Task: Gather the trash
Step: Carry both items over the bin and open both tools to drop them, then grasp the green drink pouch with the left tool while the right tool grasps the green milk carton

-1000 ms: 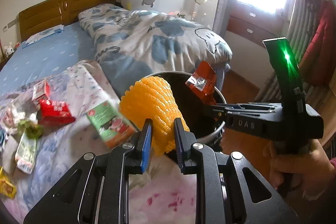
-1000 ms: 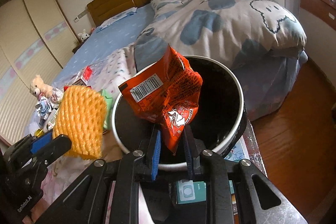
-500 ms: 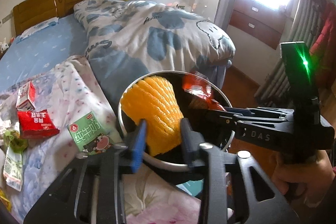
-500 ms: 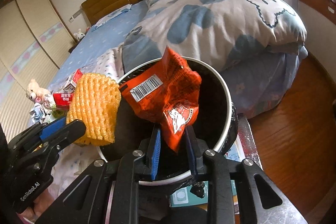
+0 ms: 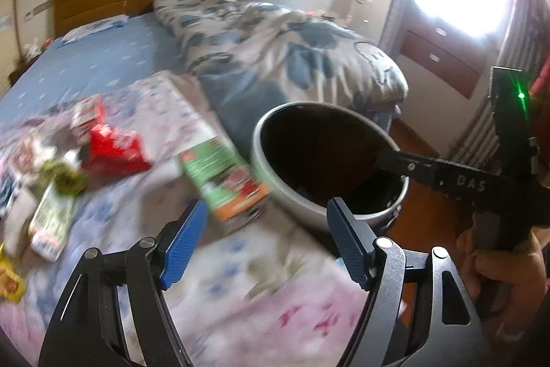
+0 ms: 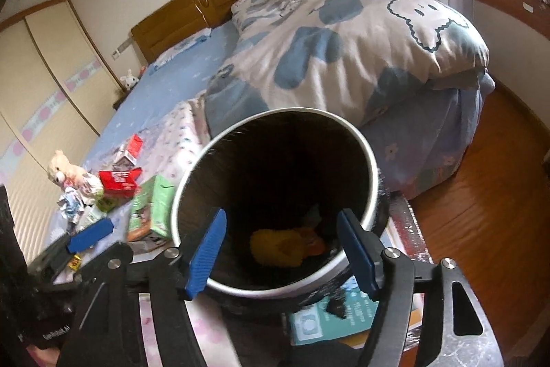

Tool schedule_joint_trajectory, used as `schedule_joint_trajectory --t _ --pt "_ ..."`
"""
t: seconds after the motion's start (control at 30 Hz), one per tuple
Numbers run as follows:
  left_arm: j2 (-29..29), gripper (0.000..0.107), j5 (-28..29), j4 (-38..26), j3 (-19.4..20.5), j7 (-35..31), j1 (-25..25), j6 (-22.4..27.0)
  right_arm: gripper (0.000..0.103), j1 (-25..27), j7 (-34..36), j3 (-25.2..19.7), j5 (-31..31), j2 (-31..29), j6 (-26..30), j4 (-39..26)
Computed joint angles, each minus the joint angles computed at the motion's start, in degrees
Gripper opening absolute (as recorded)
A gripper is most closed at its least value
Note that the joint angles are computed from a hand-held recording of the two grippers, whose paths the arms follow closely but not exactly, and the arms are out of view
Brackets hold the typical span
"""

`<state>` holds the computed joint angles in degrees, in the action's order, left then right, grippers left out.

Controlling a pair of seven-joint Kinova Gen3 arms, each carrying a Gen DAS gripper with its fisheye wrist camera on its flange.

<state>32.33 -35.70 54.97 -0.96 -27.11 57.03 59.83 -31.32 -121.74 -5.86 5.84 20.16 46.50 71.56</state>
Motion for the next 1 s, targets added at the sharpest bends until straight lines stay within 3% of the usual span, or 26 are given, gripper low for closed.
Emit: schedule_joint_trajectory --t 0.17,0.53,0.8,1.0 --pt "-4.79 0.074 -3.20 8.55 -0.84 7.64 2.01 0.69 0.072 -3.40 -2.67 -0.08 2.45 -0.73 -2.12 1.33" --pt "-12.03 0.075 -8.92 20.30 4.06 18.84 0.22 4.05 0.080 -9.52 -3.14 -1.46 5.29 1.51 -2.68 -1.18" --pt "-14.81 0.081 -11.24 24.13 7.78 21.79 -2.90 7.49 0.082 -13.02 -1.71 -1.09 5.86 4.99 -0.82 -5.25" --pt "-15.66 0.083 -10.09 24.83 8.81 20.09 -6.48 9.00 0.083 -15.00 0.09 0.03 7.24 8.09 0.82 -9.55"
